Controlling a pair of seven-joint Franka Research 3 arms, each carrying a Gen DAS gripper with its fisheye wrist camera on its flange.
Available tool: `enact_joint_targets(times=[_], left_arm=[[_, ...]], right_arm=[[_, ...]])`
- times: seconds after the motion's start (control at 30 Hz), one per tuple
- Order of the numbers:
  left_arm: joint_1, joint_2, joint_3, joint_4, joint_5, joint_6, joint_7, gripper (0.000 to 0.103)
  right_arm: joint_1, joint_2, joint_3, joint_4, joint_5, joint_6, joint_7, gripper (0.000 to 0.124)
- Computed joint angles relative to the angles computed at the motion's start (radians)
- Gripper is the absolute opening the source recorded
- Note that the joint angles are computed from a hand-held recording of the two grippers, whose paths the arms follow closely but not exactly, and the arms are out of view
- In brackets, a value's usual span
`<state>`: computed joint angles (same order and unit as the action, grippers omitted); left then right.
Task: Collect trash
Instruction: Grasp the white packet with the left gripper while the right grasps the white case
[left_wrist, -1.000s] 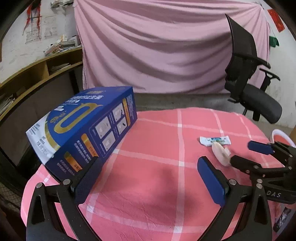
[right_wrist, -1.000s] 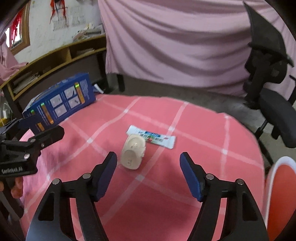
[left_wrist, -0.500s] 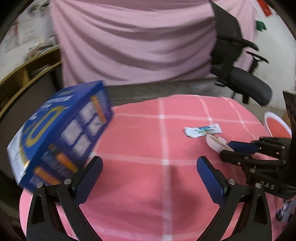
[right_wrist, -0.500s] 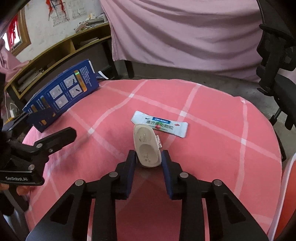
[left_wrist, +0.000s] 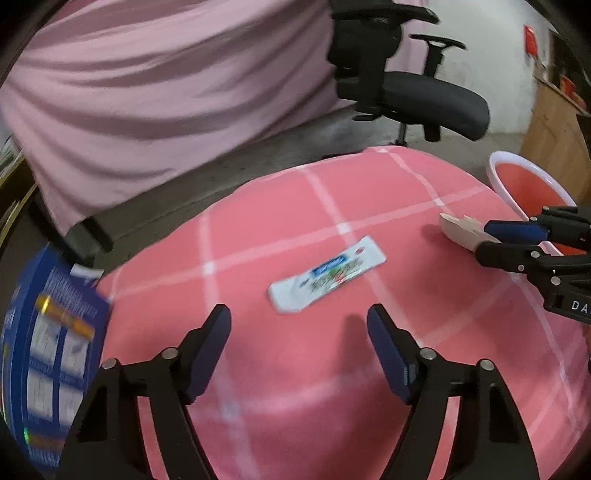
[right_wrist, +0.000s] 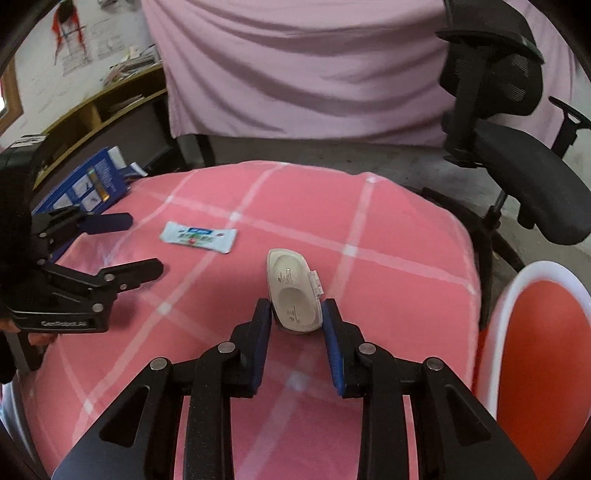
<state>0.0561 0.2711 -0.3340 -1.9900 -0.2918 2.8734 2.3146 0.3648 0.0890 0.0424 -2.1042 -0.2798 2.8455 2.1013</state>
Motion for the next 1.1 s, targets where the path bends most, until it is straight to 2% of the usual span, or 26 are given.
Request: enact_joint_targets(times=[0.1, 0.2, 0.37, 0.5, 0.73, 0.83, 0.97, 1.1], left_arm=[[-0.022, 0.037, 0.012, 0.044, 0.060, -0.010, 0.003, 0.069], [-0.033, 0.085, 0.015, 0.108, 0.113, -0.051, -0.003, 0.069], [-0.023, 0.116, -0.003, 0.157, 0.118, -0.116, 0.004, 0.064], [-0.043, 0.107, 0.015, 0.150, 0.125, -0.125, -0.060, 0.064], [-0.016, 0.077, -0.017, 0.128, 0.040, -0.169, -0.030, 0.036], [-0.023, 0.056, -0.009, 0.112, 0.017, -0.179, -0.021, 0.027], [-0.048, 0.049, 0.010, 0.106, 0.022, -0.169, -0.029, 0.026], [-0.073, 0.057, 0.024, 0.108, 0.061, -0.142, -0.049, 0.027]], right_arm=[[-0.008, 0.002, 0.003, -0.006, 0.040, 0.012, -0.023, 0.026], [-0.010, 0.000, 0.001, -0.011, 0.056, 0.018, -0.033, 0.026], [-0.008, 0.003, -0.002, -0.009, 0.058, 0.017, -0.031, 0.026], [-0.006, 0.002, -0.004, -0.010, 0.046, 0.016, -0.023, 0.026], [-0.013, -0.007, 0.000, -0.024, 0.074, 0.030, -0.028, 0.027], [-0.017, -0.009, 0.003, -0.029, 0.099, 0.037, -0.039, 0.027], [-0.019, -0.006, 0.000, -0.027, 0.102, 0.041, -0.032, 0.034], [-0.020, 0.010, 0.001, -0.008, 0.123, 0.036, -0.050, 0.037]])
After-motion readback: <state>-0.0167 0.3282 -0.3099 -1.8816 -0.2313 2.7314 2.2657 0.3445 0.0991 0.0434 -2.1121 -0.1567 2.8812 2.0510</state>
